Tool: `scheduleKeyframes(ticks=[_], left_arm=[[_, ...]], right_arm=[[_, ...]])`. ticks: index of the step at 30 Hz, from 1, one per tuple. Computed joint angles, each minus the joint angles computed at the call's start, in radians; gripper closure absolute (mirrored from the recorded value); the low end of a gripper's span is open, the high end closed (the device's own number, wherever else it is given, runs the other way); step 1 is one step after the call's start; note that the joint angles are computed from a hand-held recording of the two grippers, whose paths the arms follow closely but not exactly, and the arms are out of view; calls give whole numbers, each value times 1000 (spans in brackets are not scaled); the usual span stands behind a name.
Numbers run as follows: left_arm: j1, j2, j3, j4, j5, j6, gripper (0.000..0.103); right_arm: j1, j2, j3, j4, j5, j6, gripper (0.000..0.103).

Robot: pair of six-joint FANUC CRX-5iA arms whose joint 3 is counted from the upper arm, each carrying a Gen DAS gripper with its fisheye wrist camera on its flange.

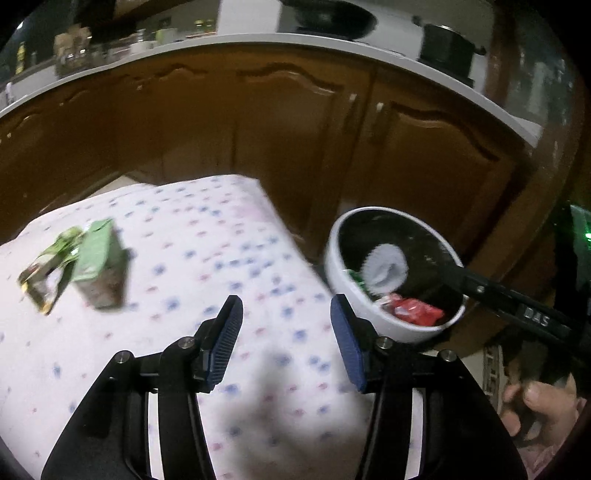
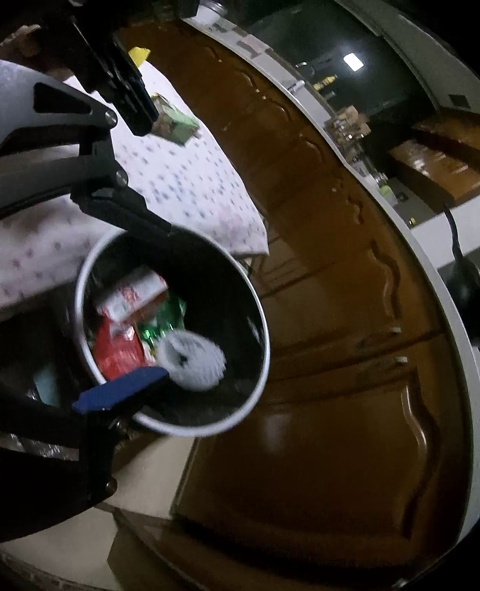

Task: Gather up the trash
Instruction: 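Move both tools back over the table toward the green carton and pouch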

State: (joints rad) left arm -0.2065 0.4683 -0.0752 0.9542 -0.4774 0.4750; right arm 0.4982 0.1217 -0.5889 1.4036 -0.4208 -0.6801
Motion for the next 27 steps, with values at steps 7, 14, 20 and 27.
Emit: scheduleKeyframes(ticks=[7, 14, 20, 27], left_arm=[[67, -29, -70, 60, 8, -34, 53], [143, -48, -114, 85, 15, -44, 53], [206, -51, -126, 77, 12, -24, 53], [260, -42, -117, 62, 13, -9, 53]], right_arm=[[48, 64, 68, -15, 44, 24, 28], [106, 149, 170, -122, 77, 153, 28], [159, 225, 279, -261, 86, 307, 28], [209, 309, 413, -427, 77, 496, 28]])
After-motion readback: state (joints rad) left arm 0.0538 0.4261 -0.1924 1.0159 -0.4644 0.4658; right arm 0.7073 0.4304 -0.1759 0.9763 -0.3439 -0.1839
